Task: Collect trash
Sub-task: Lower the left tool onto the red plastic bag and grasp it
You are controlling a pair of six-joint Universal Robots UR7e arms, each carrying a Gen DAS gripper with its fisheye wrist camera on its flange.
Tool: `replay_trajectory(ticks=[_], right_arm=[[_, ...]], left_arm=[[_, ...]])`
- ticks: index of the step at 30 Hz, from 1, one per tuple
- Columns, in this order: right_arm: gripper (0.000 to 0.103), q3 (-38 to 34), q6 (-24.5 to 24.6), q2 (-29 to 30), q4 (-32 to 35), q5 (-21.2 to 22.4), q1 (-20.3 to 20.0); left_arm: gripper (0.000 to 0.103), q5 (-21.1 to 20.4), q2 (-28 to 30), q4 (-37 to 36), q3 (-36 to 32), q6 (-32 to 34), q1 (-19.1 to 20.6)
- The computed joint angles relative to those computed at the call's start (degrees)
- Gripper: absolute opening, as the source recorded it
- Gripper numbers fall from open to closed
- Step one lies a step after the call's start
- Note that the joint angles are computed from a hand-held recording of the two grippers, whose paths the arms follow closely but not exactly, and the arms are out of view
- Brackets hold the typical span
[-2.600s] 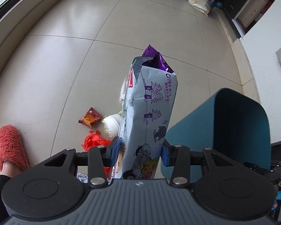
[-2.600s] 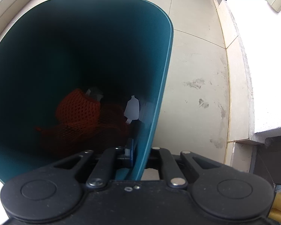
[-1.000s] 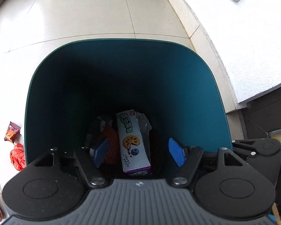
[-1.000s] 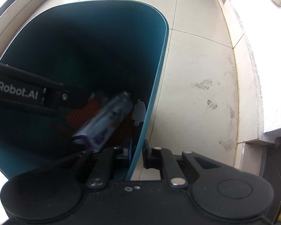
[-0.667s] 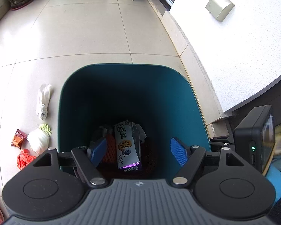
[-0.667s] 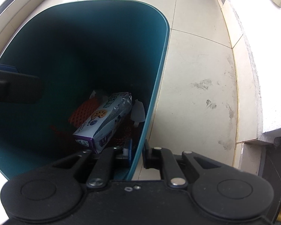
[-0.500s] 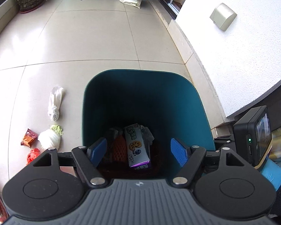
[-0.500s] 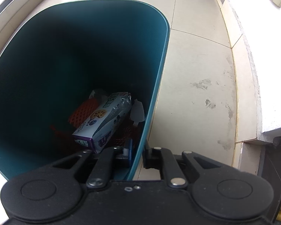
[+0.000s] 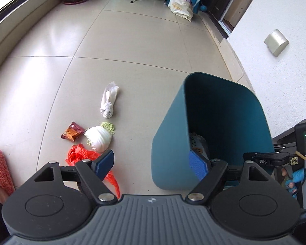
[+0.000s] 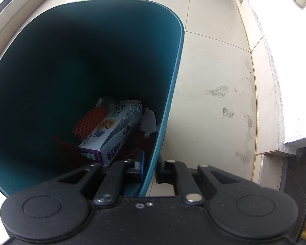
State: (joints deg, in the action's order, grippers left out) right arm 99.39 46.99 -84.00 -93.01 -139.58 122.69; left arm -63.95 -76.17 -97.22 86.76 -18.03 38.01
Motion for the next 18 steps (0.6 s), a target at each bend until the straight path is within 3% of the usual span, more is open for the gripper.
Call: replay_trajectory(ticks=[8,18], right_arm=[[0.008,-0.5,0.7,0.5,0.6,-0.1,0.0],[0.008,-0.3,0.5,0.0,0.1,0.3,-0.4]], left_arm=[[0.081,3.2,0.9,3.9,-0.7,-1.7,7.9],[0.081,3.8,9.1,2.5,-1.3,-6.9,16.1]])
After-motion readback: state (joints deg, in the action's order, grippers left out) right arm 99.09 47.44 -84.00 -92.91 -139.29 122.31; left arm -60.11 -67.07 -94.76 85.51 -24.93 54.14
